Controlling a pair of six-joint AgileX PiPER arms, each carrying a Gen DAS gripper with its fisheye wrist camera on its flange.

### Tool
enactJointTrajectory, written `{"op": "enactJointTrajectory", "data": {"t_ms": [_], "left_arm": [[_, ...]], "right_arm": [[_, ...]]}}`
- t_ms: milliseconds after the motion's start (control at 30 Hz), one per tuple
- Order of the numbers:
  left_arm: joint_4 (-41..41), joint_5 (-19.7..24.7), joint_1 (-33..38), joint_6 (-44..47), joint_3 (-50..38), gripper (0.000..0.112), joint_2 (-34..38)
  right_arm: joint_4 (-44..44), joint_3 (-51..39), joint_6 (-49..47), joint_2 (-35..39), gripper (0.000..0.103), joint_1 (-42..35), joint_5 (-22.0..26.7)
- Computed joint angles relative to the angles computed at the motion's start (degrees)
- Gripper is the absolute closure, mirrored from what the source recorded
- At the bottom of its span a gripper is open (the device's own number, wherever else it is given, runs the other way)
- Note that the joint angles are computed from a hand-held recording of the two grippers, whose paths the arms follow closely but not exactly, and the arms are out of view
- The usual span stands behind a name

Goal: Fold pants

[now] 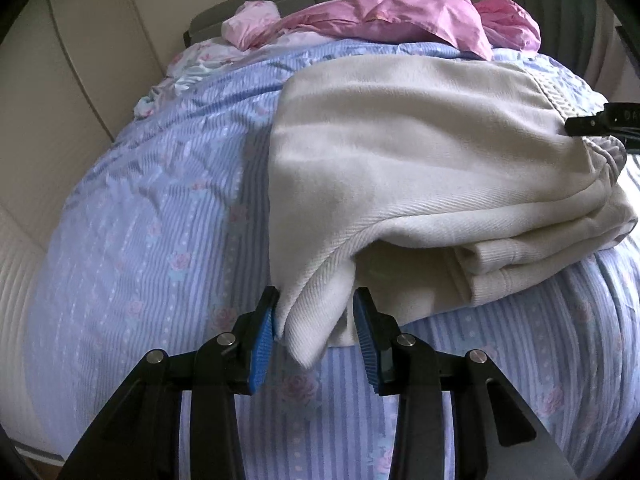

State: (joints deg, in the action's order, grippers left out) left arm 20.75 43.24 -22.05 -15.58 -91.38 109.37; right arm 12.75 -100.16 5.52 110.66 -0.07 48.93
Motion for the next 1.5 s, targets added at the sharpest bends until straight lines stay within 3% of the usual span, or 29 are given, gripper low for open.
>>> {"op": "enactJointTrajectory", "data": {"t_ms": [33,100,200,333,400,633,800,1000,1133,1267,1500], "left_arm": [[-0.1,-0.2,0.1,0.0,0.2,0.077,0.0],[-0.4,-0.2,0.1,-0.2,0.1,0.080,-0.1],[-0.6,-0.3,0.3,-0.2,0.6,0.080,-0.1],[2.3,-0.5,-0.8,-1.7,1.7,0.080,-0.7],[2.9,-0.3,-0.9,-1.9,1.6,0.080,-0.5],[3.1,-0.5,-1.0,-2.1,1.8,0.080,-0.4],[4.6,-0.6,-1.3,-3.2,1.7,0.081,-0.4],[2.4,0.1,-0.3,-1.3,0.6,0.085,-1.2],[-0.3,1.7,0.5,0.7,-1.1,0.085,-1.3],[1.7,2.9,-0.6,-0.3,-1.3,0.085,-0.9],[3.4,3.7,-1.6,-0.7,-1.9,0.085,-0.6]], "right_arm": [[-1.0,0.4,-0.1,-0.7,0.049,0.4,-0.7],[-2.3,0.6,-0.9,-1.7,0.067,1.0,-1.5],[-2.9,0.4,-1.1,-2.0,0.068,1.4,-1.4],[-5.3,1.5,3.3,-1.7,0.053,1.5,-1.7],[-6.9,2.2,4.9,-2.1,0.039,1.5,-1.8],[3.4,5.0,-0.8,-1.7,0.039,-1.3,-1.5],[3.9,4.6,-2.2,-2.1,0.063,-0.9,-1.4],[-0.3,3.6,0.6,-4.3,0.078,0.6,-2.4],[-6.4,-1.1,4.4,-3.3,0.078,2.7,2.0],[-6.4,-2.3,4.4,-2.5,0.077,2.4,5.5],[-1.8,-1.1,2.4,-3.6,0.062,0.4,7.6]]}}
